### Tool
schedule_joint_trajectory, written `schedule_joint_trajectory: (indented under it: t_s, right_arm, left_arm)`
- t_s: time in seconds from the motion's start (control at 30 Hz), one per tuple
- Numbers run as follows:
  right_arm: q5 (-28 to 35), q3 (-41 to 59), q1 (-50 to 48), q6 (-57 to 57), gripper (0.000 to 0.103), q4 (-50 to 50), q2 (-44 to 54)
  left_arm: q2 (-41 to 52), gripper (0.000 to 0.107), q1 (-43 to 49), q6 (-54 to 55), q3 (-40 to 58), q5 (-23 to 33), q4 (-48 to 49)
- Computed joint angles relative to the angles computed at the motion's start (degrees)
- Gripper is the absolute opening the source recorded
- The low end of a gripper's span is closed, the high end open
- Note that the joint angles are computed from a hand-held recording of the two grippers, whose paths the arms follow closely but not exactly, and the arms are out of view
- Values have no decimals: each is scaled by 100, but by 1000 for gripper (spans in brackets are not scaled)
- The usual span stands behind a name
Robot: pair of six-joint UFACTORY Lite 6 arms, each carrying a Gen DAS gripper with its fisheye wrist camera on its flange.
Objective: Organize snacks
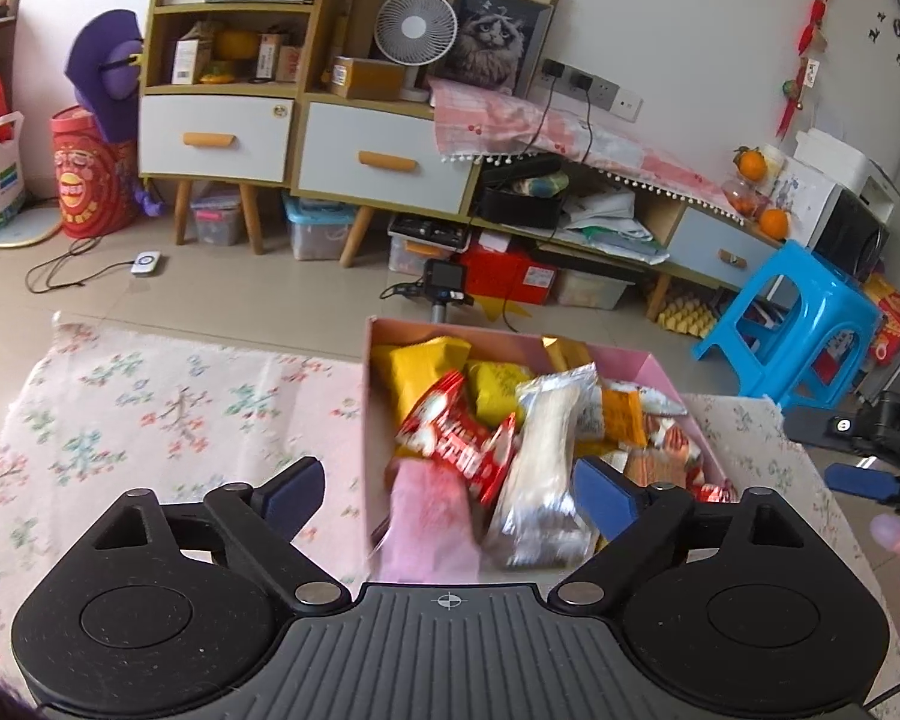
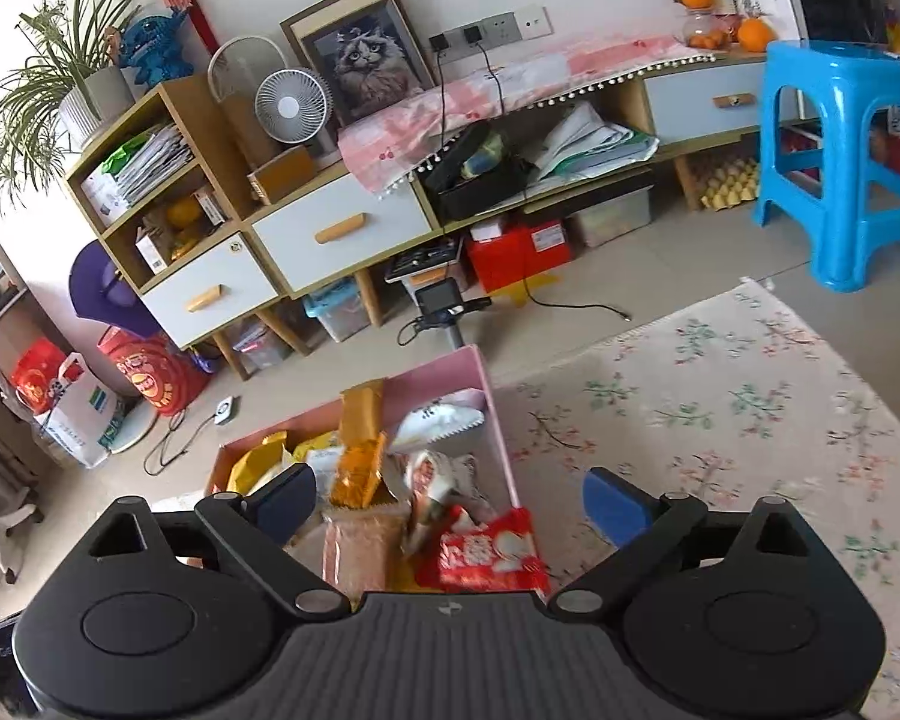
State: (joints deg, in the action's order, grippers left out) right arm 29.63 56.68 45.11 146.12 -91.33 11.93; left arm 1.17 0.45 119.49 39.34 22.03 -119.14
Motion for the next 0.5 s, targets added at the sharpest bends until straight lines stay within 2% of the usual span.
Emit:
schedule_joint_trajectory:
  t_s: [0.17, 0.27, 0.5]
  right_arm:
    - [361, -202, 384, -603, 90, 680, -310]
    - [571, -340, 659, -795, 91, 940, -472]
    - [1103, -383, 1410, -1333, 91, 1599, -521]
  left_arm:
    - [-661, 93, 223, 208, -622, 0, 150]
    - [-1100, 98, 318, 393, -1001, -84, 182]
    - [-2297, 98, 589, -1203, -1760, -281, 2030]
